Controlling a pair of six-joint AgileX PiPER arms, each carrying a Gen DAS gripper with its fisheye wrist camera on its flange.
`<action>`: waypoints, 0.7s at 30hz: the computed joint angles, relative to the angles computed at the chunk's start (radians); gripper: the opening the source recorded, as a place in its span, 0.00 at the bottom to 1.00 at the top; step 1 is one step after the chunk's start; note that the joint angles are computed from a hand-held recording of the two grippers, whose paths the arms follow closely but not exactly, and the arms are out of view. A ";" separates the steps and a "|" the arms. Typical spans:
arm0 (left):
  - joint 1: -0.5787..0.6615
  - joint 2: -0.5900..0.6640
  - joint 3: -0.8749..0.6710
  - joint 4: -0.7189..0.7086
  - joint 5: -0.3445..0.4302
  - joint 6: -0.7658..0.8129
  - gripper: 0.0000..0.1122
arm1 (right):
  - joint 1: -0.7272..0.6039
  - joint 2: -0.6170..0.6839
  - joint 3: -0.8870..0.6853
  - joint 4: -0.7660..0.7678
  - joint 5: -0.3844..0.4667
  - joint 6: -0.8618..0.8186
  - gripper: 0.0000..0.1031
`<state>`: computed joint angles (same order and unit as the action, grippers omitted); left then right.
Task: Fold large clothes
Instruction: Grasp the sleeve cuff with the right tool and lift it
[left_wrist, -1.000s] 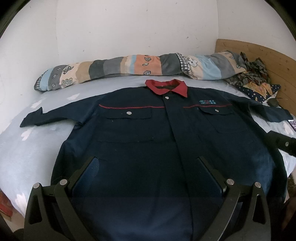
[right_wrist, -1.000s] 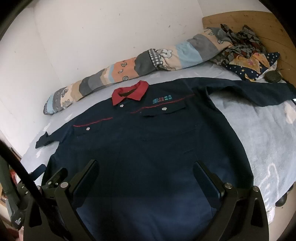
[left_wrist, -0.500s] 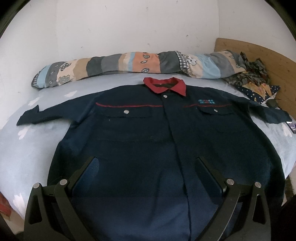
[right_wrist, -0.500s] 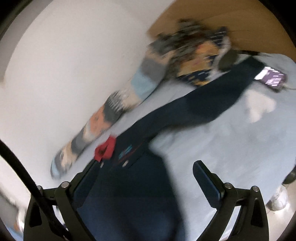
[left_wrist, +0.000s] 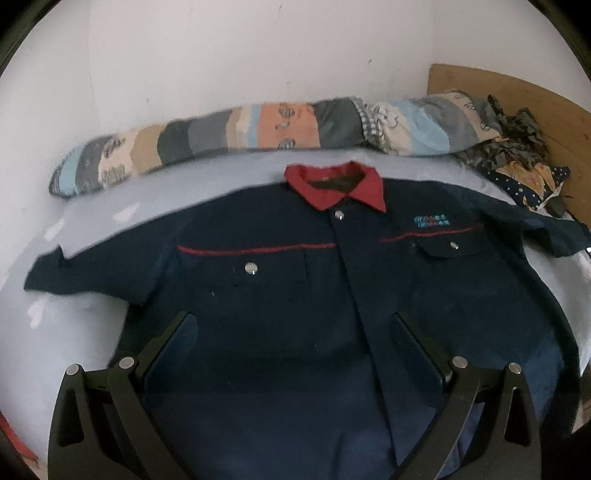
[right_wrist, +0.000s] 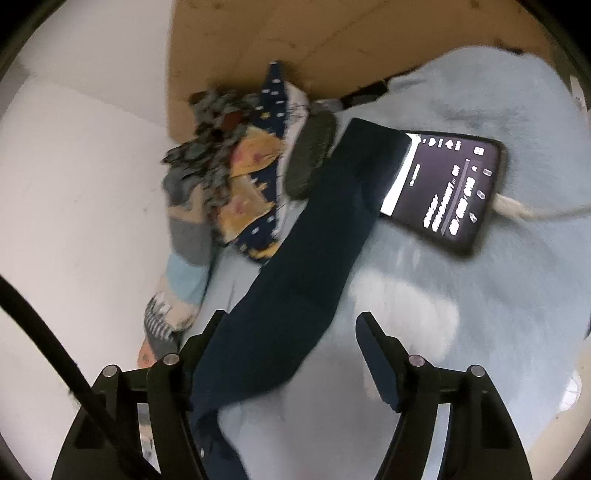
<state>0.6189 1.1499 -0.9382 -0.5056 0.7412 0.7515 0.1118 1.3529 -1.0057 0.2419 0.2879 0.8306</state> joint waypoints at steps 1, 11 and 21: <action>0.007 0.006 -0.002 -0.008 0.007 0.008 0.91 | -0.015 0.027 -0.017 0.045 0.002 -0.049 0.63; 0.013 0.033 -0.012 0.004 0.020 -0.006 0.91 | -0.070 0.264 -0.208 -0.215 0.063 0.124 0.44; 0.048 0.033 -0.027 -0.023 0.049 0.009 0.91 | 0.082 0.292 -0.523 -0.583 0.221 0.317 0.03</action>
